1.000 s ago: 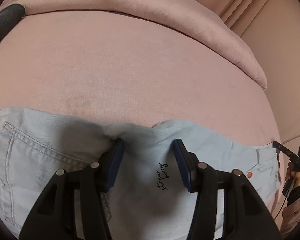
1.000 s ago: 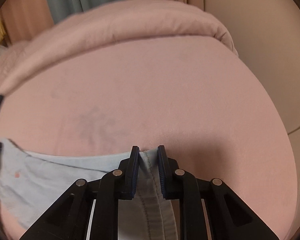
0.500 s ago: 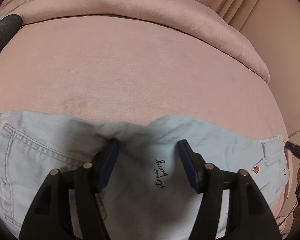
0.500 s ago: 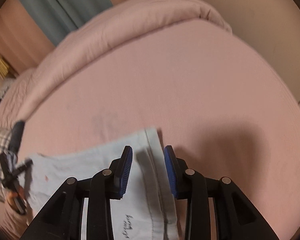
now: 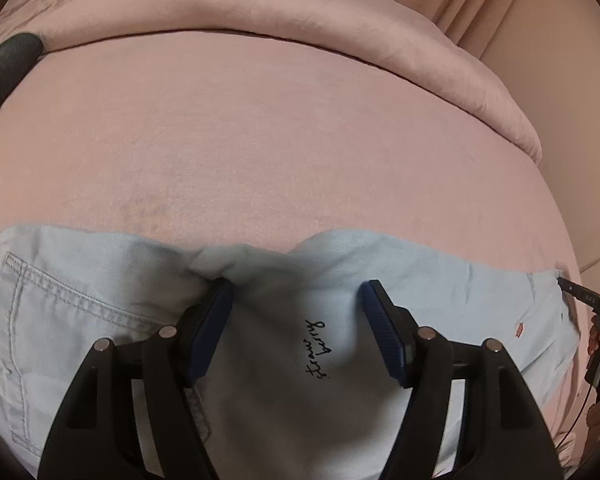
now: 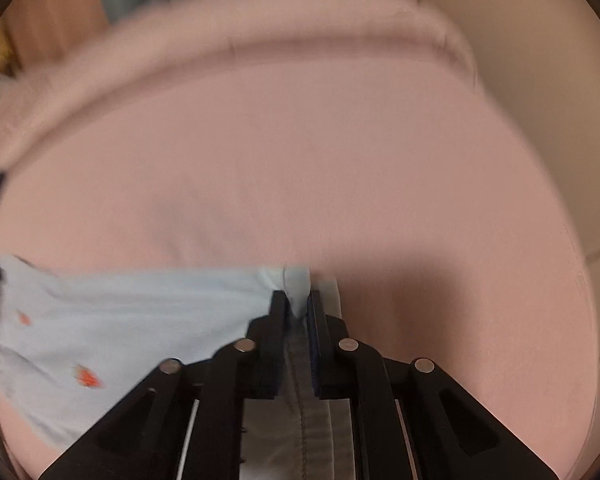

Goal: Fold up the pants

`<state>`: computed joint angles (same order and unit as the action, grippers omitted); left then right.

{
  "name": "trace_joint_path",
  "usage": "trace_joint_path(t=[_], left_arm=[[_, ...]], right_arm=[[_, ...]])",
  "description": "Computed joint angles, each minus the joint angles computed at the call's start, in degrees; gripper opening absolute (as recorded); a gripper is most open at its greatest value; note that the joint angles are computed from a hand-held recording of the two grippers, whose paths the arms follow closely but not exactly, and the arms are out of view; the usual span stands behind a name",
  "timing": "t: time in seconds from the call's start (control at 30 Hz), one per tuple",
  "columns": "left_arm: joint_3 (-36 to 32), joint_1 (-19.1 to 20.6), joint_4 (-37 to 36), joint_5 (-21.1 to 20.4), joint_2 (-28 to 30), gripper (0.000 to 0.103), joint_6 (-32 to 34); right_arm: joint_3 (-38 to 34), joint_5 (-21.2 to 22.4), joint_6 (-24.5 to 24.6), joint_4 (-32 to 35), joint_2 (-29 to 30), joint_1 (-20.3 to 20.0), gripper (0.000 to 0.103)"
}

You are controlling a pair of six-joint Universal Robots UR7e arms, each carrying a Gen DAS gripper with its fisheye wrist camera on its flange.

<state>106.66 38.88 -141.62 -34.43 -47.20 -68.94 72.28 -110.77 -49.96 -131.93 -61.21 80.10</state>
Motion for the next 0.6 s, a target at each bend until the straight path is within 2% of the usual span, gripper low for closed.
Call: trace_joint_path(t=[0.03,0.07,0.13,0.2,0.23,0.27,0.33,0.37,0.43,0.47,0.5,0.53,0.57,0.6], left_arm=[[0.1,0.0,0.2,-0.1,-0.2,0.068,0.1],[0.1,0.0,0.4,-0.4,-0.3,0.068,0.0],[-0.4,-0.6,4.8,-0.2,-1.0,0.068,-3.5],[-0.1,-2.9,8.2,2.3,-1.5,0.068,-5.8],[0.1,-3.9,7.7,3.1,-1.2,0.068,-5.2],[0.3,-4.9,5.8,3.0,-0.6,0.068,-3.6],[0.3,-6.6,-1.0,0.4,1.6,0.068,2.5],[0.0,-7.3,-3.1,-0.8,2.8,0.068,4.7],[-1.5,-8.4,-4.1,-3.6,5.8,0.068,9.0],[-2.2,-8.7,-2.5,-4.6,6.7,0.068,9.4],[-2.8,-8.8,0.6,-7.7,7.7,0.067,8.0],[-2.5,-8.9,1.6,-9.1,8.0,0.067,7.0],[-1.4,-10.0,2.0,-8.2,8.2,0.068,6.8],[-0.4,-11.4,2.1,-7.0,8.2,0.068,8.0]], right_arm=[[0.8,-0.4,0.6,-1.5,-0.4,0.3,0.009],[1.3,1.4,1.5,-2.0,-1.1,-0.1,0.016],[3.4,0.5,2.8,-4.9,-2.8,0.3,0.032],[6.9,1.4,0.9,-8.6,-5.6,0.8,0.032],[8.2,2.5,0.4,-8.9,-6.8,1.0,0.032],[9.7,4.5,-0.1,-8.0,-8.3,1.2,0.032],[13.5,8.8,-1.5,-3.3,-11.6,1.9,0.032],[16.5,9.4,-3.5,-2.3,-13.2,2.5,0.032],[21.6,7.0,-6.6,-3.5,-14.6,3.7,0.032],[23.1,4.3,-7.2,-4.7,-14.5,4.1,0.032],[25.0,0.3,-7.9,-6.3,-14.4,4.1,0.032],[27.2,-3.4,-8.6,-9.2,-14.2,2.7,0.032],[27.9,-4.6,-8.4,-10.2,-14.5,2.5,0.032],[29.1,-3.4,-8.8,-10.9,-16.3,1.7,0.032]])
